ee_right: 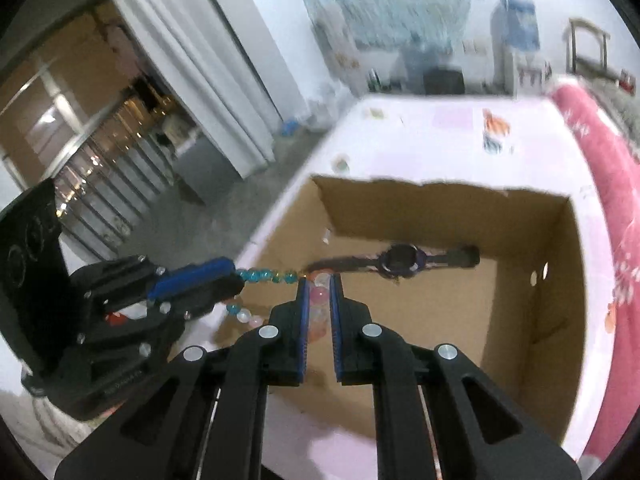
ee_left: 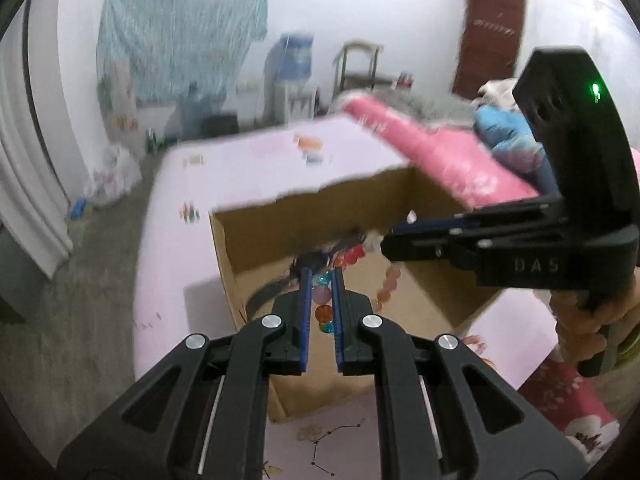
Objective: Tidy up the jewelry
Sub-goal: 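Carry the beaded bracelet into the box and open the left tool, then withdraw both tools from the box and move toward the gold charms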
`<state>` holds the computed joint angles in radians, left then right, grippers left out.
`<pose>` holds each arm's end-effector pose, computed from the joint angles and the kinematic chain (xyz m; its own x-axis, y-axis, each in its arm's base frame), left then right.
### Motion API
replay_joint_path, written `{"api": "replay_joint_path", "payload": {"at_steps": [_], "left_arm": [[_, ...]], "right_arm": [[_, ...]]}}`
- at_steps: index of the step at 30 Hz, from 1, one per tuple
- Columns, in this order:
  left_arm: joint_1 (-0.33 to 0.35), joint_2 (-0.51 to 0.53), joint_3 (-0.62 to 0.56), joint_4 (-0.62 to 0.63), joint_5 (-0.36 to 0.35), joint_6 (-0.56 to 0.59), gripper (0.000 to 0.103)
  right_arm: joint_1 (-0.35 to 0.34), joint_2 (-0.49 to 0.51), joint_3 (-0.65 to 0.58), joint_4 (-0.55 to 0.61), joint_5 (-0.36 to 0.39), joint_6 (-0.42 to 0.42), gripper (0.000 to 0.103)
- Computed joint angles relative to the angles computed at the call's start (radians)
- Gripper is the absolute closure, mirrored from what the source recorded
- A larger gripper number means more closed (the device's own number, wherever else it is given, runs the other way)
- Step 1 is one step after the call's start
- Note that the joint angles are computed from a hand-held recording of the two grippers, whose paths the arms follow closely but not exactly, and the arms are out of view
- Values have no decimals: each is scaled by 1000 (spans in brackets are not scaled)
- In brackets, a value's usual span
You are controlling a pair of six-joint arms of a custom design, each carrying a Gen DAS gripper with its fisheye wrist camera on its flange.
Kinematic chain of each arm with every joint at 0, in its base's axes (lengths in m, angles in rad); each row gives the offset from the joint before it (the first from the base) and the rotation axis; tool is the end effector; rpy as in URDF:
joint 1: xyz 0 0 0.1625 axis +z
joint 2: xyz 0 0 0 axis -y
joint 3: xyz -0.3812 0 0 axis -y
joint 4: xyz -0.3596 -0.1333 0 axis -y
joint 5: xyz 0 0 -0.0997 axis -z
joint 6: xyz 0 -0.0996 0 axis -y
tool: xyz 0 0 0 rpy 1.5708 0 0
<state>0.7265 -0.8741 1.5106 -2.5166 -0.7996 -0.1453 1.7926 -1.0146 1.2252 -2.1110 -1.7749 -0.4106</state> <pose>-0.3516 -0.5836 0.2034 -0.7313 0.2993 -0.6128 0.6126 0.6833 -0.3973 0.2597 -0.6373 0.3511 -0.8060 -0.5073 0.3050 -0.5779 0.7858 -0.2202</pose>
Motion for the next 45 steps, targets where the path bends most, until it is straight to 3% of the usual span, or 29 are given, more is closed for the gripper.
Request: {"api": "replay_joint_path", "payload": {"at_steps": [4,8,15,20,24,26,30,36,37,41,45], "left_arm": [[32,39,-54,95,1,-35,94],[48,42,-61,154,-6,-69,94],[66,52,-81,222,9,-88,94],[70,44,-62,168,26,-71,92],[63,25,-36,120,38,-64,91],[52,7,-8,75,53,-51,79],[19,-35,56,-26,83,-24,66],[-32,-129,200,-172,83,-26,35],[-37,-141,218,-179,82,-32,30],[-59,-201,331,-243,77,-68,19],[-65,-241,414,-209,73,-136,17]], "right_arm": [[-29,116,-155,180,-21,56,93],[-37,184,-230,274,-68,78,93],[-40,251,-310,381,-139,124,92],[-43,235,-285,347,-142,111,87],[-40,181,-221,262,-136,84,79],[-37,146,-183,212,-130,70,71],[-27,44,-74,83,-114,22,61],[-31,-167,131,-98,-55,-39,41],[-37,-192,153,-115,-52,-42,35],[-77,-325,288,-183,-8,-30,31],[-136,-427,423,-213,-6,34,27]]}}
